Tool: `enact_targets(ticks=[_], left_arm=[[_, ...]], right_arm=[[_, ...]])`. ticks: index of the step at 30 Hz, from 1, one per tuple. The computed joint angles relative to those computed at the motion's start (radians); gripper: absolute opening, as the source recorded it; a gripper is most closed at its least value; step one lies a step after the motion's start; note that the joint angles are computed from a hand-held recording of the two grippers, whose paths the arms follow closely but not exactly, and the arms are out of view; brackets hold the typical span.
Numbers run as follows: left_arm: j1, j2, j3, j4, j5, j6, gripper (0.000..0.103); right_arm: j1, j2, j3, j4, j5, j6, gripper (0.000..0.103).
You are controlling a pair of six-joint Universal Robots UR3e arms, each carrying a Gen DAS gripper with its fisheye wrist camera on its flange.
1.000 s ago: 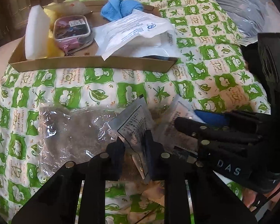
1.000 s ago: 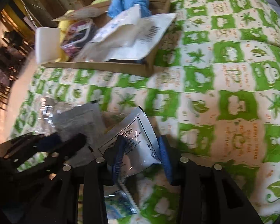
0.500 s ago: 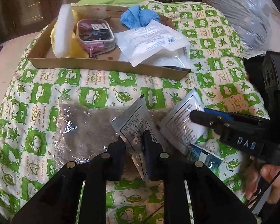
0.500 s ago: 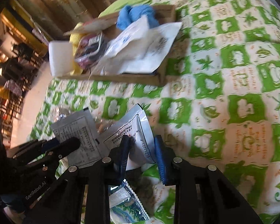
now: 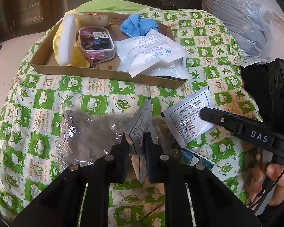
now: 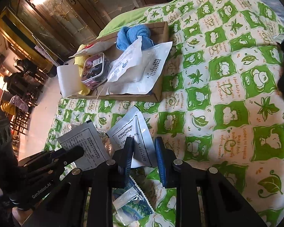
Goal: Organize soft objects
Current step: 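Grasp a printed sachet with the left gripper while the right grasps another sachet, then lift both held sachets and carry them toward the cardboard tray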
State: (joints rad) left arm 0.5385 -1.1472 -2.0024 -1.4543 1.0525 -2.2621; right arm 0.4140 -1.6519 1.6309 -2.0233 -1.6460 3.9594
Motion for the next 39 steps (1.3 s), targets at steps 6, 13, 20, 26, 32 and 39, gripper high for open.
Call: enact_targets(ticks=[6,13,20,26,32,39], left_arm=[[0.008,0.015,0.017,-0.021,-0.002,0.007,0.012],[0.019,0.037,0.038,-0.040,-0.004,0.012,0.012],[0.018,0.051,0.048,-0.036,0.003,0.016,0.012],[0.022,0.043,0.072,-0.047,0.001,0.021,0.012],[0.030,0.032,0.106,-0.072,-0.009,0.029,0.012],[0.034,0.036,0.125,-0.097,-0.020,0.046,0.006]], right_arm=[[-0.001,0.000,-0.014,0.011,0.008,-0.004,0.023],[0.014,0.017,-0.057,0.056,-0.003,0.006,0.023],[0.022,0.043,-0.124,0.121,-0.023,0.000,0.023],[0.021,0.066,-0.202,0.186,-0.037,-0.018,0.023],[0.014,0.070,-0.253,0.235,-0.046,-0.031,0.023],[0.016,0.071,-0.269,0.243,-0.043,-0.033,0.023]])
